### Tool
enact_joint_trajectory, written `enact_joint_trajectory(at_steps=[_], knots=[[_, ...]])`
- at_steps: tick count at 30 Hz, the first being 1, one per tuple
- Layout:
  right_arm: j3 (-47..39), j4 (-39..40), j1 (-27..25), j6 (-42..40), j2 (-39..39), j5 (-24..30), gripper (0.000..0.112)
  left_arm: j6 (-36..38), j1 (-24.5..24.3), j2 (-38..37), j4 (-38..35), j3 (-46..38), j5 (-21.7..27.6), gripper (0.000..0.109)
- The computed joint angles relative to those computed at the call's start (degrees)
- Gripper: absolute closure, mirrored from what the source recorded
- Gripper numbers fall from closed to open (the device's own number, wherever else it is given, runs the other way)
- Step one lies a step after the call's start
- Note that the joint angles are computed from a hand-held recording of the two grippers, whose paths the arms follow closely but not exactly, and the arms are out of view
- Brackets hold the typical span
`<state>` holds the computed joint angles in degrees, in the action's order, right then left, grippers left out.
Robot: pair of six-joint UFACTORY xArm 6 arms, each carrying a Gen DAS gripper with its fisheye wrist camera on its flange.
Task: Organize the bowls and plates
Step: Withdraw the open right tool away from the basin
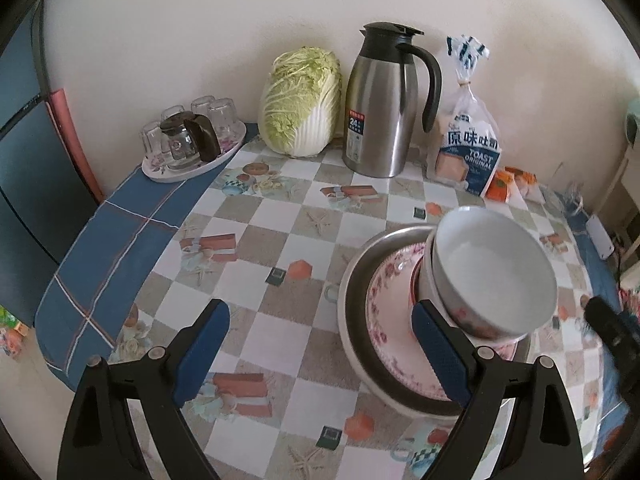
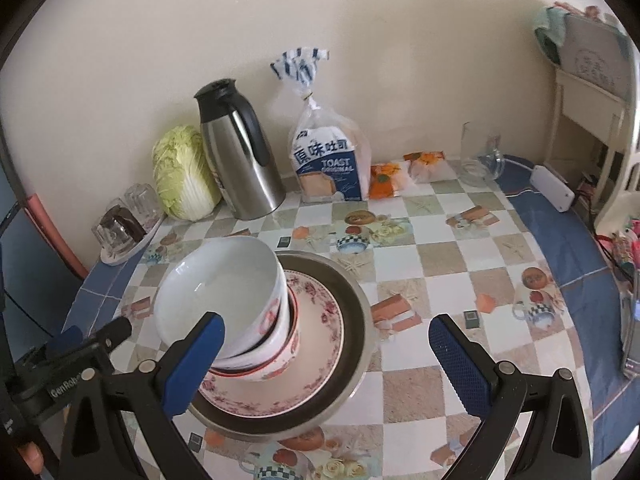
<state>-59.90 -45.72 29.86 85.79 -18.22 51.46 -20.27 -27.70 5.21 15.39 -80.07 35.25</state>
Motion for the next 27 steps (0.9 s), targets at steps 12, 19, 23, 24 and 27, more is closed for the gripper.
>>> enact_joint_trajectory(at_steps=[12,19,23,24,27], knots=[[4.1,0.8,3.2,4.0,-2.6,0.5,0.009,3.0,-0.5,-2.5,2.0,4.2,2.1,0.016],[4.9,4.8,4.4,3.4,-1.8,3.6,0.009,4.8,-0.4,-1.9,1.3,3.8,4.8,0.016],[4.3,6.0,5.0,2.1,-0.6,5.3,0.009,5.3,-0.1,-1.0,0.3,2.9,7.0,0.016],[4.3,6.3,4.9,1.8,-0.5,5.3,0.009,5.4,-0.1,-0.8,0.2,2.6,7.6,0.016],[4.2,6.6,4.8,1.6,-0.2,5.6,0.009,5.7,0.2,-0.1,0.1,2.0,8.7,0.016]])
